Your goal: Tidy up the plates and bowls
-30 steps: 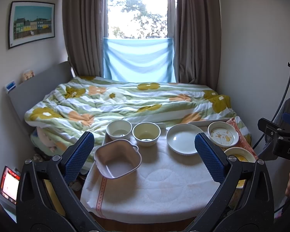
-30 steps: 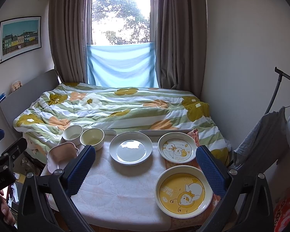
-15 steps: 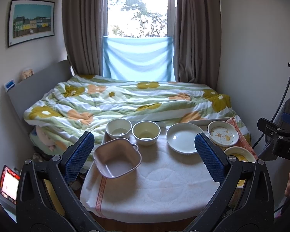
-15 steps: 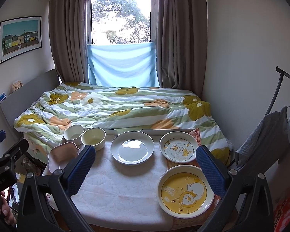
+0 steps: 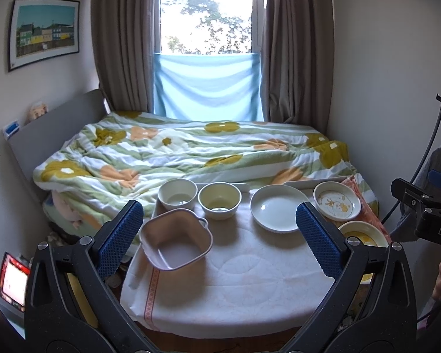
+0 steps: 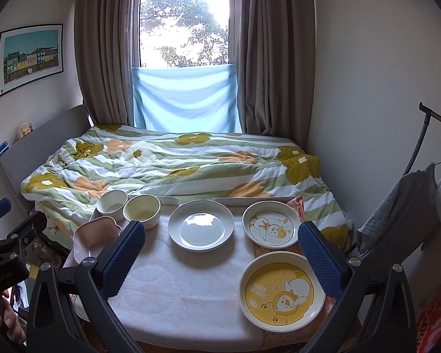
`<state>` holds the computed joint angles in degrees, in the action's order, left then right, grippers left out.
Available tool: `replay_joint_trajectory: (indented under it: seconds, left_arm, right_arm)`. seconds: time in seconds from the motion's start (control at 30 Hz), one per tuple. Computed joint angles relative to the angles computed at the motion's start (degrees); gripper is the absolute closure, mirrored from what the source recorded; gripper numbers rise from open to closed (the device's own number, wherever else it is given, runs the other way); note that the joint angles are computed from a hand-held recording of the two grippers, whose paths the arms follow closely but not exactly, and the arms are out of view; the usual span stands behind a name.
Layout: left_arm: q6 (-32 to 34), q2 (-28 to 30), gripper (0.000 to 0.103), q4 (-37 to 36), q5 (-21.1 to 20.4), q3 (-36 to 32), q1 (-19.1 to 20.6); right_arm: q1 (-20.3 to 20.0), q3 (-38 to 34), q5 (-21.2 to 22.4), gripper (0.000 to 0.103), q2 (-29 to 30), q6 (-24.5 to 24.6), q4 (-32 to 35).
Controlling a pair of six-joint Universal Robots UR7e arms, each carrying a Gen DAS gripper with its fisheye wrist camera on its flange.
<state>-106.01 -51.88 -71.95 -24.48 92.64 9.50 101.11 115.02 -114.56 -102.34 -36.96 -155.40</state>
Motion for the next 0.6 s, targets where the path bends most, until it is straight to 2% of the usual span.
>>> replay_joint_trajectory:
  seconds: [0.1, 0.23, 0.33, 0.4, 0.43, 0.6]
  left_arm:
    - [1.6, -0.3, 0.0, -1.4, -0.3, 0.1, 0.3]
    - [7.5, -0.8, 0.0, -6.6, -1.2, 0.5, 1.5]
    - [17.2, -0.7, 0.0, -15.7, -2.2, 1.7, 3.1]
    - [27.8, 0.0, 0.0, -26.6, -3.8, 3.2, 4.8]
    - [32.8, 0.9, 0.0, -31.3, -4.9, 3.5, 5.9]
    - [49.0, 7.6, 0.0, -47.0, -9.9, 1.8, 9.6]
  right_arm:
    - [0.0, 0.0, -0.1, 0.0, 0.0, 0.1, 0.1]
    - [0.1, -0.4, -1.4, 0.0, 0.3, 1.6, 1.2]
    - [-1.2, -0.9, -1.6, 0.0, 0.2, 3.1, 2.6]
    - [-3.7, -0.8, 0.0, 0.0, -0.5, 4.4, 3.5]
    - [-5.1, -0.7, 0.6, 0.0, -0.7, 5.2, 3.9]
    - [-14.0, -0.2, 2.8, 0.0, -1.8, 6.2, 4.2]
